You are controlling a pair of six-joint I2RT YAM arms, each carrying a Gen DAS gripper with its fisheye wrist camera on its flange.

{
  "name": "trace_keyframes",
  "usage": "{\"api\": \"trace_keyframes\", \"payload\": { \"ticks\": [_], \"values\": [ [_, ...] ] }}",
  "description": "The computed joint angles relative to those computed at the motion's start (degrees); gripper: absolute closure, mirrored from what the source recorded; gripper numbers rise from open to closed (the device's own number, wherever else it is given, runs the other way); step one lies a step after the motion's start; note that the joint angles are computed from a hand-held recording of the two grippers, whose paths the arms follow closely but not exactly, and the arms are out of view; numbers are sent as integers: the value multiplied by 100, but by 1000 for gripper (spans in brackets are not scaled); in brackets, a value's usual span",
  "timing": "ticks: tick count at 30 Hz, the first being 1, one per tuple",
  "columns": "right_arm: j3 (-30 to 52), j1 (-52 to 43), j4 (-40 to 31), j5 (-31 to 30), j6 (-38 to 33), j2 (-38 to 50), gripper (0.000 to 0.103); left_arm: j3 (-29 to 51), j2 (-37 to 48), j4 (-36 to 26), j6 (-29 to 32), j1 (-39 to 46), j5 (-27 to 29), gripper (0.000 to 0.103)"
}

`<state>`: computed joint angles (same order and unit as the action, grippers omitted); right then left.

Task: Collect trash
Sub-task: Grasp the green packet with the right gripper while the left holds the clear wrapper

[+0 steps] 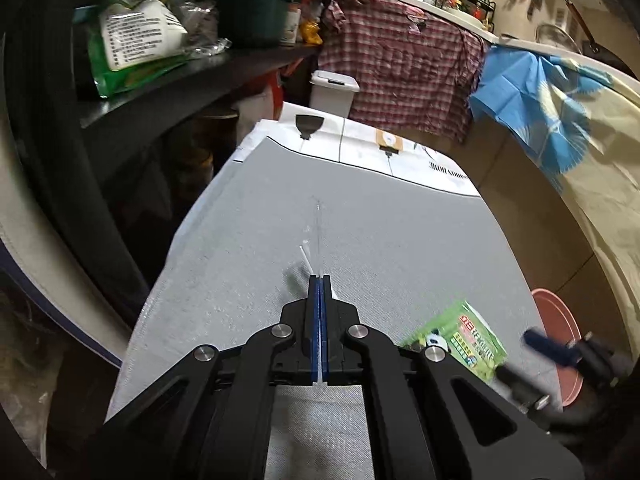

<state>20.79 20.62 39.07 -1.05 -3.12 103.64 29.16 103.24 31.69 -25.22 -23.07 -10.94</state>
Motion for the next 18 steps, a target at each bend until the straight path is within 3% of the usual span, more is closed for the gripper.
{"api": "trace_keyframes", "payload": {
  "ticks": [7, 17, 18],
  "values": [
    [433, 515, 61, 404, 58, 843, 58, 0, -46, 4, 28, 152, 146, 103],
    [682, 905, -51, 970, -157, 1281, 58, -7, -8, 35, 47, 38, 153, 103],
    [691, 923, -48, 1009, -191, 1308, 63, -8, -10, 37, 57, 14, 145, 103]
  ]
}}
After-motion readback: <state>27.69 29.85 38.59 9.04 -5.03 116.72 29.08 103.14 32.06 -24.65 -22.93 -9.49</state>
